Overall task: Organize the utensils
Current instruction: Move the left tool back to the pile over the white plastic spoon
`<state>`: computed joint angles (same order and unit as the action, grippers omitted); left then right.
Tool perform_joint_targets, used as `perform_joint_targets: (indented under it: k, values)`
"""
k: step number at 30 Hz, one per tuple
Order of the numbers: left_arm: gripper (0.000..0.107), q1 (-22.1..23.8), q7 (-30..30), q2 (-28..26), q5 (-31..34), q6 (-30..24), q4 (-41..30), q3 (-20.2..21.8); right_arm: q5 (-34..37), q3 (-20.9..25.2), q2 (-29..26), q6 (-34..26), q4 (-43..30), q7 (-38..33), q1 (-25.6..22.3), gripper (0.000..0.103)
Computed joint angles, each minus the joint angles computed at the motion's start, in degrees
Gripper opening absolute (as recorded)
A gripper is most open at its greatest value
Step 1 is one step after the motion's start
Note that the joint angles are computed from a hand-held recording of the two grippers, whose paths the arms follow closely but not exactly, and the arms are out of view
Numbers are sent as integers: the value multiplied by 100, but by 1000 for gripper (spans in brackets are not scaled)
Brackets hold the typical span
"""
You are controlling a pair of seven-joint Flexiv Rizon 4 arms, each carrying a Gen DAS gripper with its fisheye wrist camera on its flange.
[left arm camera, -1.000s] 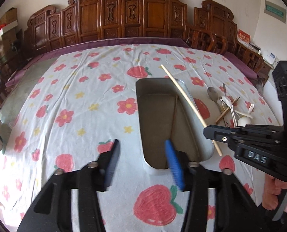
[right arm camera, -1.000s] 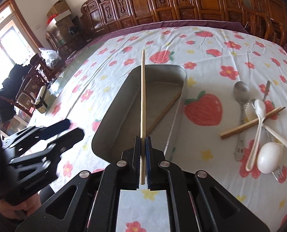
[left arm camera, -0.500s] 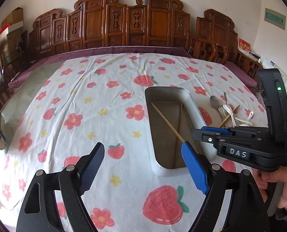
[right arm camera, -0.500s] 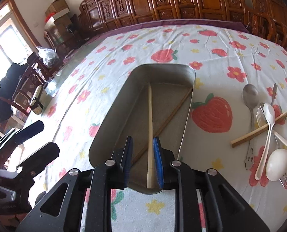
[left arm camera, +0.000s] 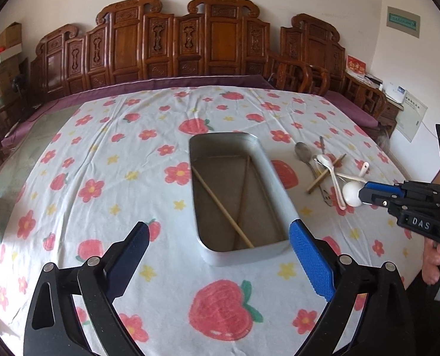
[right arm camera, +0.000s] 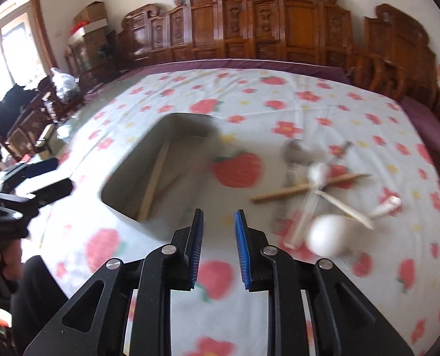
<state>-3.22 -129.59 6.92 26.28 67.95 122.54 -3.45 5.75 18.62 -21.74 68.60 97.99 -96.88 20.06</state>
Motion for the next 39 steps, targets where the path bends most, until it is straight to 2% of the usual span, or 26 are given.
perform_joint_targets:
  k: [3, 8, 17, 20, 26, 37, 39]
  values:
    - [92, -79, 4, -57, 96, -54, -95, -120, -175, -270, 66, 74, 192, 154, -84, 24]
    - [92, -268, -3, -220, 144, -115, -258, -202, -230, -377, 82, 170, 330, 217, -333, 24]
    - [91, -760, -123, -787, 66, -10, -767, -203, 21, -235, 129, 311, 378, -31, -695, 29]
    - [91, -980, -146, -1071, 112, -67, -1062, -155, 114, -202, 81, 312, 347, -134, -766, 36]
    - [91, -1353, 21, -1638, -57, -185, -1591, 42, 41, -252, -92, 253, 228, -240, -818, 37]
    - [77, -1617, 407, -2541, -858, -206, -2331, 333, 255, -194, -343, -45, -153, -474, -1055, 37]
    - [70, -1621, 513, -2702, -1052, -164, -2442, 354, 321, -173, -358, -100, -197, -535, -1089, 37]
